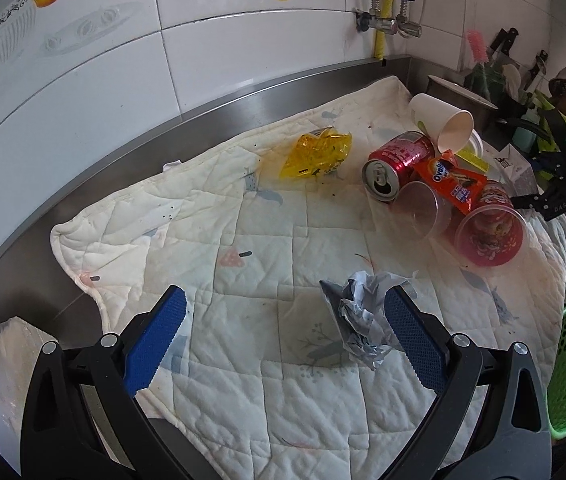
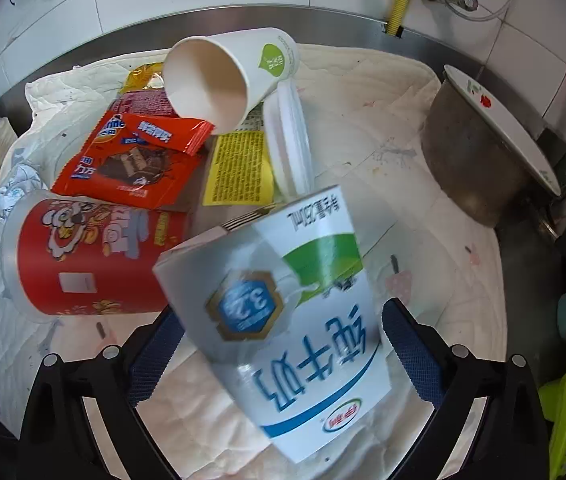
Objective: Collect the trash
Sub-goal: 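Grasp the white milk carton with the right tool while the left tool grasps crumpled paper, then drop the milk carton from the right tool and the paper from the left tool into the green basket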
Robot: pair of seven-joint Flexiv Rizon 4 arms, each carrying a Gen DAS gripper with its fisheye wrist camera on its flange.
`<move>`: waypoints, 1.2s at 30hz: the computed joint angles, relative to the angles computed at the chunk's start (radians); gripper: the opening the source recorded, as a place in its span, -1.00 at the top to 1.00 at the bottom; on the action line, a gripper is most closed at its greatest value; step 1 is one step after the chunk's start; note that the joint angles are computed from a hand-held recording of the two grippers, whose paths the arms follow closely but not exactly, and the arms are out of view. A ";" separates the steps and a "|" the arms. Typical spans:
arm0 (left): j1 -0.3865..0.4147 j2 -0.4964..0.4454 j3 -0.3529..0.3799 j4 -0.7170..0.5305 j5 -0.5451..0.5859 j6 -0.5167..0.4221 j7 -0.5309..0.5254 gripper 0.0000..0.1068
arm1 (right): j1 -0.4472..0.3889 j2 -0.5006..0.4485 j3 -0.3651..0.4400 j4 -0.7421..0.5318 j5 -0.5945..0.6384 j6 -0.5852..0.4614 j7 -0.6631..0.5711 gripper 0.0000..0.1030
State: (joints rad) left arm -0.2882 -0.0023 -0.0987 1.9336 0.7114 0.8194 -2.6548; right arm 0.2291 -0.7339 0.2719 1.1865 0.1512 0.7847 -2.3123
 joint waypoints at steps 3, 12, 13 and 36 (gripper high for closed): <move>0.003 -0.002 0.002 0.006 -0.002 0.016 0.000 -0.83 | -0.003 0.022 -0.006 0.033 0.007 0.023 0.034 -0.59; -0.001 -0.011 0.006 0.026 -0.024 0.112 0.031 -0.83 | -0.004 0.136 -0.014 0.209 0.021 0.173 0.181 -0.50; 0.000 -0.012 0.008 0.033 -0.033 0.133 0.038 -0.82 | -0.009 0.157 -0.005 0.240 0.029 0.194 0.186 -0.49; -0.036 -0.236 0.090 -0.008 -0.299 0.283 0.232 -0.48 | 0.059 0.650 -0.064 0.941 -0.078 0.536 0.770 -0.47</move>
State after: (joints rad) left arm -0.3245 -0.2380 -0.0090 1.9261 0.4129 1.1026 -2.4226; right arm 0.2879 -0.0839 0.2076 2.1278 0.0732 1.3207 -1.5418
